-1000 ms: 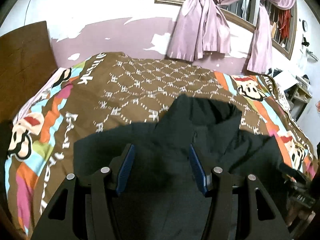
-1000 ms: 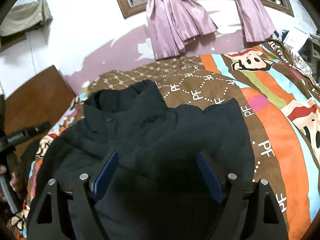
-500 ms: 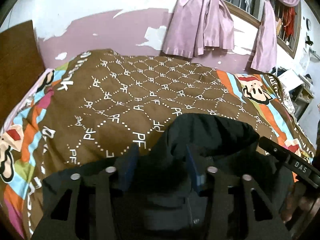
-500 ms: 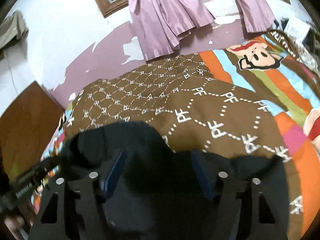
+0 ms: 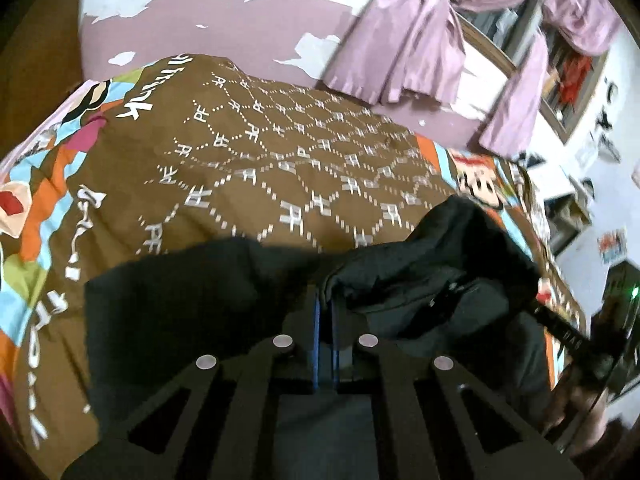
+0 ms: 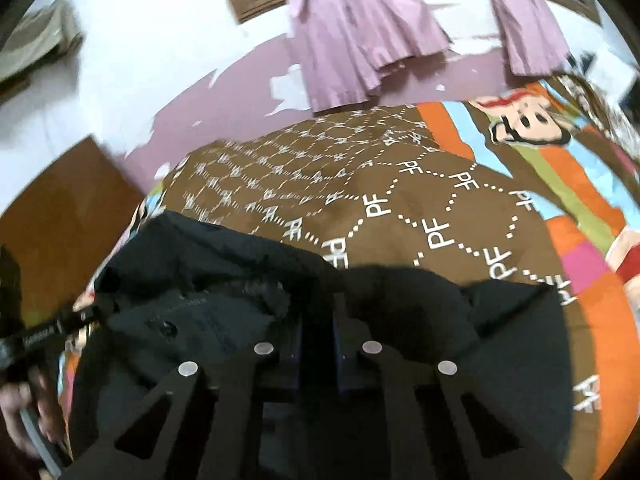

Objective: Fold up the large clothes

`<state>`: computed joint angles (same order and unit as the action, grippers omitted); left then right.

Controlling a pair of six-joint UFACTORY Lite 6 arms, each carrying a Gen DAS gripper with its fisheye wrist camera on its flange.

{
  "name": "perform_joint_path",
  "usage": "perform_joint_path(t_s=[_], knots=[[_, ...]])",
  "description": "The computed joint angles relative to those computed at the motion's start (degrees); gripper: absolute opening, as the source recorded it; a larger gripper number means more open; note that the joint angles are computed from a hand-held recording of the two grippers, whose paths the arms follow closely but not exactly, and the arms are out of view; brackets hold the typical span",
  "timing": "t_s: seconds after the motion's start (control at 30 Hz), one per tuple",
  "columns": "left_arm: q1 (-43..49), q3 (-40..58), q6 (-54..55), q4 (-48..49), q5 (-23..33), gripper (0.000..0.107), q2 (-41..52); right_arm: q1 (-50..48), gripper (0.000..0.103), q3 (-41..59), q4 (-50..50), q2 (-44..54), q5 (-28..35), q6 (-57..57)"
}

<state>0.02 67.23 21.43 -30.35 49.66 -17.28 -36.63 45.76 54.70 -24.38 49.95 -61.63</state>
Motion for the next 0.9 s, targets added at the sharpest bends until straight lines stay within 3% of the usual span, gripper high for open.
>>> perform_joint_path(t_s=[0.13, 0.3, 0.53, 0.67, 0.7, 0.77, 0.9], knots=[[-2.6, -7.6, -2.4, 8.1, 2.6, 0.002, -7.3, -2.4, 0.009, -4.4, -7.5, -9.5, 5.3, -1.7], [-3.6, -18.3, -4.2, 10.9, 1.3, 0.002, -12.8, -5.7, 0.008, -14.1, -11.3, -13.4, 4.3, -4.5], [-7.0, -28.7, -5.5, 13.2, -6.8, 0.002, -21.6, -15.9, 0.008, -21.3, -0.8, -8.2, 7.3, -17.7], [-8.3, -31.9, -5.3, 13.5, -9.2, 0.002, -25.7, -21.8, 0.011, -20.2, -0.2, -8.2, 14.0, -21.0], [-8.1, -32.3, -4.7, 12.9, -9.5, 0.002, -26.2, -24.7, 0.012, -19.9, -0.3, -8.8, 17.3, -22.1], [-7.2, -32.6, -2.7, 11.4, -9.5, 0.002, -26.5, -29.7, 0.023, -18.0, -0.9, -8.3, 23.3, -24.1], [-6.1, -32.8, 0.2, 9.1, -9.0, 0.002, -26.8, -40.6, 0.024, -13.7, -1.9, -11.4, 35.5, -29.0]])
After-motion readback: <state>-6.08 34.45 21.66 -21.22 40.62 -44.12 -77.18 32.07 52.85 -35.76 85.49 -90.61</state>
